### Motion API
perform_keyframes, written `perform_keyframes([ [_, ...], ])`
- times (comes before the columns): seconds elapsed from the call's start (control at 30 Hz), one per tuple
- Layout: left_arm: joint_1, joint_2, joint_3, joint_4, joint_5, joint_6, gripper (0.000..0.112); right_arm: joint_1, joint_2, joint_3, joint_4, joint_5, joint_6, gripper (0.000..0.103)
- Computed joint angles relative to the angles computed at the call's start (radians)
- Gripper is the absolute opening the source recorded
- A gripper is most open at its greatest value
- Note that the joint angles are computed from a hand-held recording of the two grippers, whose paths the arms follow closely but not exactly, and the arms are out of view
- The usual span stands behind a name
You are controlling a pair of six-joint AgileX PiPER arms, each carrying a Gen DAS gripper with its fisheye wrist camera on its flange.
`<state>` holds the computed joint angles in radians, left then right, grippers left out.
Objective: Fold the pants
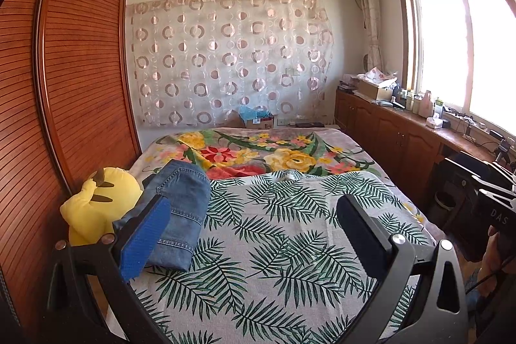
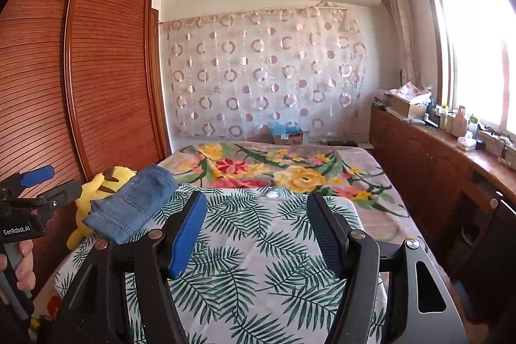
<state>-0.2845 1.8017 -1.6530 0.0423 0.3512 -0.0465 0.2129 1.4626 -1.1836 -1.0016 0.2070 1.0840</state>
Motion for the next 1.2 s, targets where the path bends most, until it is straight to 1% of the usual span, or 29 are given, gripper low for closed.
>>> perform_keyframes([
  [0.3, 0.0, -0.001, 0.001, 0.002, -0.001, 0.0, 0.103, 0.002, 0.0, 0.001, -0.018, 0.002, 0.017, 0.067],
  [0.73, 0.0, -0.002, 0.004, -0.002, -0.004, 0.004, 0.103, -0.002, 0.001, 0.001, -0.004, -0.003, 0.005, 0.067],
  [0.8, -0.002, -0.002, 0.005, 0.009, -0.005, -0.006, 0.103, 0.012, 0.0, 0.004, -0.05, 0.009, 0.055, 0.067],
  [0.93, -0.002, -0.002, 0.006, 0.01, -0.005, -0.007, 0.103, 0.016, 0.002, -0.006, -0.036, 0.016, 0.041, 0.067],
  [1.2, -0.002, -0.003, 0.008, 0.008, -0.008, -0.006, 0.103, 0.021, 0.001, -0.003, -0.062, 0.019, 0.071, 0.067],
])
